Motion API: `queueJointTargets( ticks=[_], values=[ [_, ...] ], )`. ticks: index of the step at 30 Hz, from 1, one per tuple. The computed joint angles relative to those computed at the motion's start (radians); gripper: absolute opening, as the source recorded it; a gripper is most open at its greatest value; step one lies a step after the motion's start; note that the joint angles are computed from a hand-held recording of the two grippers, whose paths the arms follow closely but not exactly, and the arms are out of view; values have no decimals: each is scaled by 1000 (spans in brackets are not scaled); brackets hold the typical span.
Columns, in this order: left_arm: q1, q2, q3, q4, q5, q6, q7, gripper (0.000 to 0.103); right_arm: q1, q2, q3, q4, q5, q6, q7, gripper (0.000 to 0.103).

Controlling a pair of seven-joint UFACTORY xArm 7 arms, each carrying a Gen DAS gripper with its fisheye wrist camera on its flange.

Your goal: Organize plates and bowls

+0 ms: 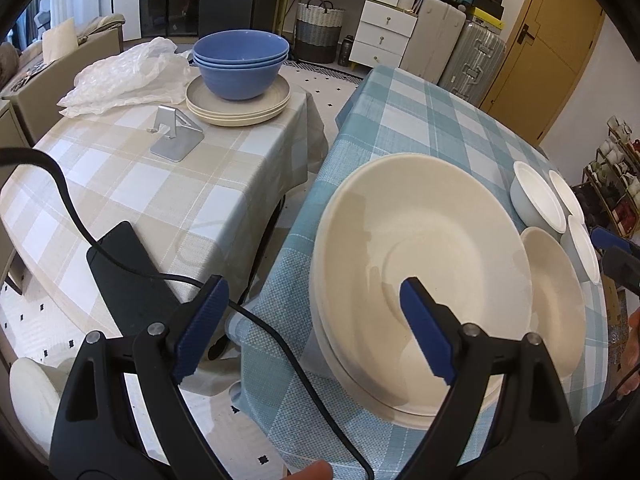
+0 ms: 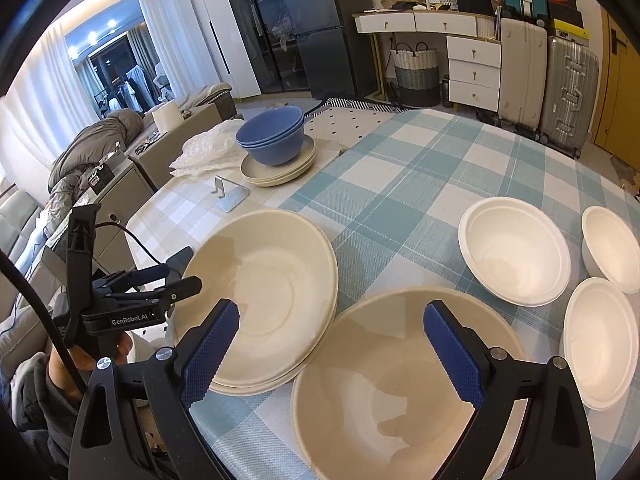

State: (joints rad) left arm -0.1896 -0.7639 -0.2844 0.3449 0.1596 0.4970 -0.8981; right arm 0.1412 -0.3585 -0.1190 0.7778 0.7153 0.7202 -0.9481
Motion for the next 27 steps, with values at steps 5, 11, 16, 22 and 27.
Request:
queueJointTargets(
  ticks=[5, 11, 16, 22, 27],
  values=[
    [-6, 11, -1, 3, -2, -11, 6, 87, 1, -12, 3, -3, -15, -6, 16, 95],
    [-4, 9, -13, 3, 5, -14, -9, 96, 3, -8, 9, 0, -28, -13, 31, 95],
    [-21, 30, -1, 5, -5, -33, 2, 97, 8, -11, 13, -6, -42, -26, 49, 95],
    [-39, 32, 8, 5, -16, -53, 18, 101, 19, -29, 7, -13, -45, -24, 49, 95],
    [-32, 31, -7, 12, -12, -41, 11, 101, 23, -34, 5, -16, -46, -24, 49, 97]
  ],
)
